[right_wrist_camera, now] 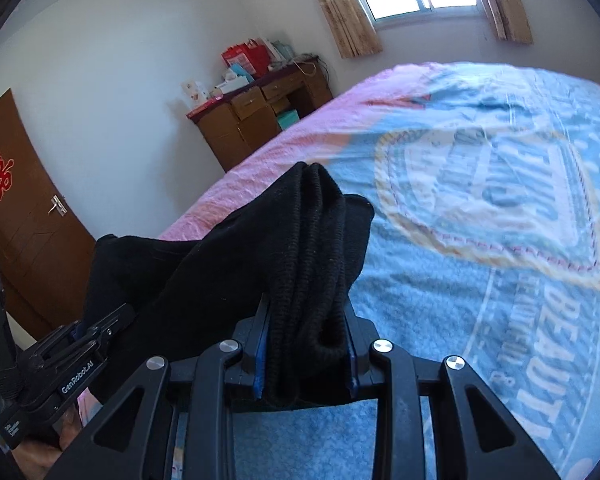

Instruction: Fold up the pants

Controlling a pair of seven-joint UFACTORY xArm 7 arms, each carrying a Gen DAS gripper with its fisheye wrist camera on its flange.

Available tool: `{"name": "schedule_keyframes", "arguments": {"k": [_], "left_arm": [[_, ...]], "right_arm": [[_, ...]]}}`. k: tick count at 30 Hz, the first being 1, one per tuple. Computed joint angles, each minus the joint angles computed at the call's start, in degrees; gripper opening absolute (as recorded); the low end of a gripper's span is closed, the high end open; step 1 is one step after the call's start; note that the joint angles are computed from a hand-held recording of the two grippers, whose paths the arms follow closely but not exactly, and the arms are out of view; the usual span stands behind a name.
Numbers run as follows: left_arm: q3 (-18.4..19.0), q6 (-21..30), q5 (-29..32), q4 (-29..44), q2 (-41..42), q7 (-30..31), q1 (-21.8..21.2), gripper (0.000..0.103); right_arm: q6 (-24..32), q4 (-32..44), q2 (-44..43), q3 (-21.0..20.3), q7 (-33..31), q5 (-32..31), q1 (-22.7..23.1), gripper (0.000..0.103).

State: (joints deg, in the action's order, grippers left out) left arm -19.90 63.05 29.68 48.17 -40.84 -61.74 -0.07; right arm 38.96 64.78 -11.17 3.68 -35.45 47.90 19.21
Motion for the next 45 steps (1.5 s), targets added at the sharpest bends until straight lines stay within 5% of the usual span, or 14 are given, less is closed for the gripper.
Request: {"name": "schedule_keyframes", "arguments": {"k": [8,15,23,26,29,33,36,45], "left_arm": [[0.0,0.0,0.3,-2.4,1.5,-0.6,-0.7,0.033],[2.2,-2.0,-0.8,-4.1,1.7,-1.0,-1.4,0.037],[2.1,3.2,-1.4,-3.3,0.2,-1.5,-1.4,0.078],[1.0,7.2,-1.9,-2.6,-1.1,-0.6,-1.6,0.085],[-2.7,13.2,-0.3,-0.3,-1.5,-1.3,-1.2,0.085],[-7.6,19.5,4.5,2.7,-1.1,-1.8,-1.5,0.085],[-8.5,21.5,5.1,3.4,-2.2,-2.4,-3.3,0.085],[-10.0,17.3,-1.4,1.1,-8.9,-7.2,-8.3,0.088]], "right_arm": [[-1.5,-2.4,3.2,0.4,-1.1,1.5,-0.6,0.031],[4.1,-1.1,5.7,-0.3,-2.9,8.9,-2.9,0.035],[8.3,-0.8,5.7,0.1,-3.2,12.0,-5.6,0.047],[0.5,-6.8,-0.4,1.1,3.9,8.5,-5.8,0.061],[-11.4,-14.7,-8.9,6.3,13.1,-2.9,-7.7,0.061],[-22.9,-21.9,-17.8,5.6,7.8,-7.0,-1.0,0.061],[-25.3,-24.9,-23.1,5.2,8.5,-9.3,1.6,0.061],[-11.6,-27.3,-32.5,-3.8,15.6,-12.0,9.9,0.061]]}}
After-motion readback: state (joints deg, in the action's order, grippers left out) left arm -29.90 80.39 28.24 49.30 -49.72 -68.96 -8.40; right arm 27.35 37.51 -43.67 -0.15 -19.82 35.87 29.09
